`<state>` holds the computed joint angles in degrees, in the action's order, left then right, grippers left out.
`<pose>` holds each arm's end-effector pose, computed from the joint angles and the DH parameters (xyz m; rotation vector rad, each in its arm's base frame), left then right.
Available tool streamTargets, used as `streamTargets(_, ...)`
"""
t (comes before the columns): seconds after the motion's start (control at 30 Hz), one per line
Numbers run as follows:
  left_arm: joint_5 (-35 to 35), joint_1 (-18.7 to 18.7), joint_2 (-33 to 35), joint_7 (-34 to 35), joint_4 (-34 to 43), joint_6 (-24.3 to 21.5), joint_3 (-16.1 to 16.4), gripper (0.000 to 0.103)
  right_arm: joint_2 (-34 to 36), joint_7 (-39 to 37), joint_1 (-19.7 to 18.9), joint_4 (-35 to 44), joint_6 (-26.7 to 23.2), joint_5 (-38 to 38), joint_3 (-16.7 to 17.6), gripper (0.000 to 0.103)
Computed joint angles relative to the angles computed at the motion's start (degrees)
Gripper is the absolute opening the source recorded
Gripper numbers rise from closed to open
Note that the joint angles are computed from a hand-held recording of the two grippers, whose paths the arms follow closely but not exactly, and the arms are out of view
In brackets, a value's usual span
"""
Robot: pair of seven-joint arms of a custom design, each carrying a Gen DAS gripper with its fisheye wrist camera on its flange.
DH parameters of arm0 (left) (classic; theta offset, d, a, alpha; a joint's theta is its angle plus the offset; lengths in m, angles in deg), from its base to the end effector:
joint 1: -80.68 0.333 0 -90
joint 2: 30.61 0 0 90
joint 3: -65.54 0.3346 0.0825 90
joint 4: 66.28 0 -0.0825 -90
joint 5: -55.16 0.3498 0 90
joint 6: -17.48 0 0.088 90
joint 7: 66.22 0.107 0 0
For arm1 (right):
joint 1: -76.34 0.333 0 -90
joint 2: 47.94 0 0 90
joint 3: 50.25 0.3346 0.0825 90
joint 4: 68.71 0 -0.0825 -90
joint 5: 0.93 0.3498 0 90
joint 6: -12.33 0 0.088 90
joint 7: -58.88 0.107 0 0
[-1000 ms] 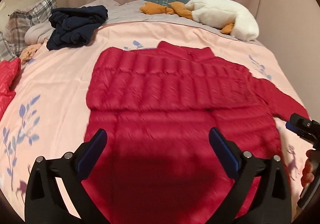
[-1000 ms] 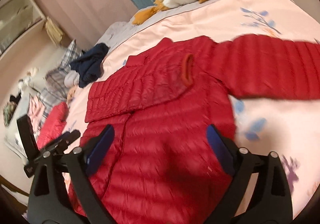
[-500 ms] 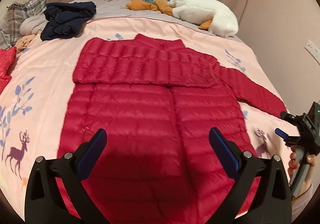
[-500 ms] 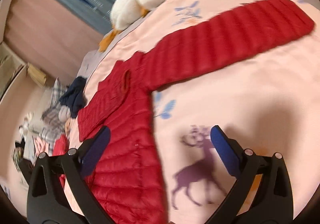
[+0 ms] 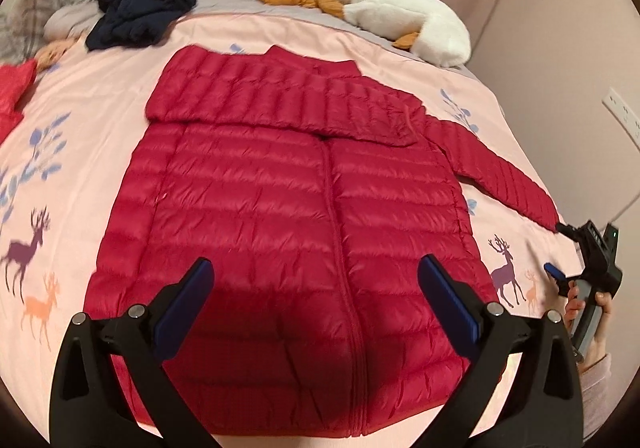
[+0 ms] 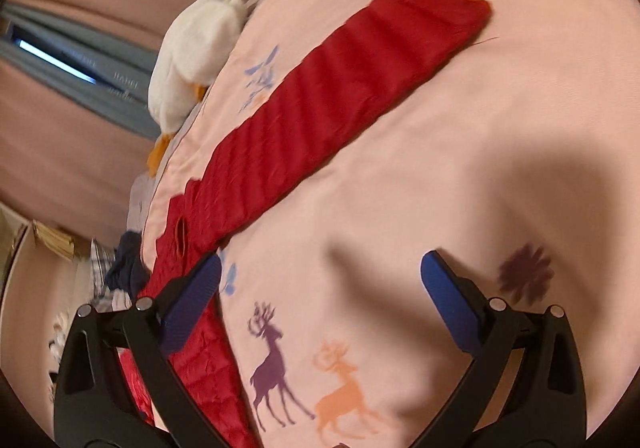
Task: Fold large clothes
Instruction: 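Grasp the cuff of the other sleeve with the right gripper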
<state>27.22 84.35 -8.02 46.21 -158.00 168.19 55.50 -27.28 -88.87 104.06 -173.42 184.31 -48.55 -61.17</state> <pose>0.6886 -0.0444 0.5075 -1.8124 2.0358 -1.0155 0.6035 0.2546 0.4531 -0.6175 2.1814 -0.1713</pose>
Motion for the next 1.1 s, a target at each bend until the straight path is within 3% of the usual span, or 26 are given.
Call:
streamTargets(0.1, 0.4, -0.1, -0.3, -1.8, -0.7, 0.1, 0.7, 0.102, 0.6, 3.8, 0.9, 0.5, 0.9, -2.7, -2.9, 0.101)
streamTargets(0.3, 2.8, -0.6, -0.3, -6.0, -0.9, 0.0, 2.0, 0.102, 3.6, 7.1, -0.1, 3.8, 3.4, -3.0, -5.4, 0.101)
streamTargets(0.4, 4.3, -0.8, 0.0, -7.7, -0.4, -0.1, 2.4, 0.102, 6.1, 5.6, -1.3, 6.4, 4.3, 0.1, -5.5, 0.101)
streamTargets(0.67, 7.4, -1.5, 1.4, -10.4, 1.9, -0.5, 2.6, 0.102, 10.8, 5.7, 1.1, 11.5, 2.6, 5.1, -10.8, 0.098)
streamTargets(0.77, 8.4, -1.7, 2.0, -11.3, 2.7, -0.7, 2.7, 0.102, 11.7, 4.9, 0.7, 13.1, -0.5, 6.8, -10.4, 0.088)
streamTargets(1.1, 9.0, -1.3, 3.3, -12.7, 4.1, -1.2, 2.4, 0.102, 9.8, 4.5, -1.7, 11.3, -7.0, 6.6, -6.8, 0.020)
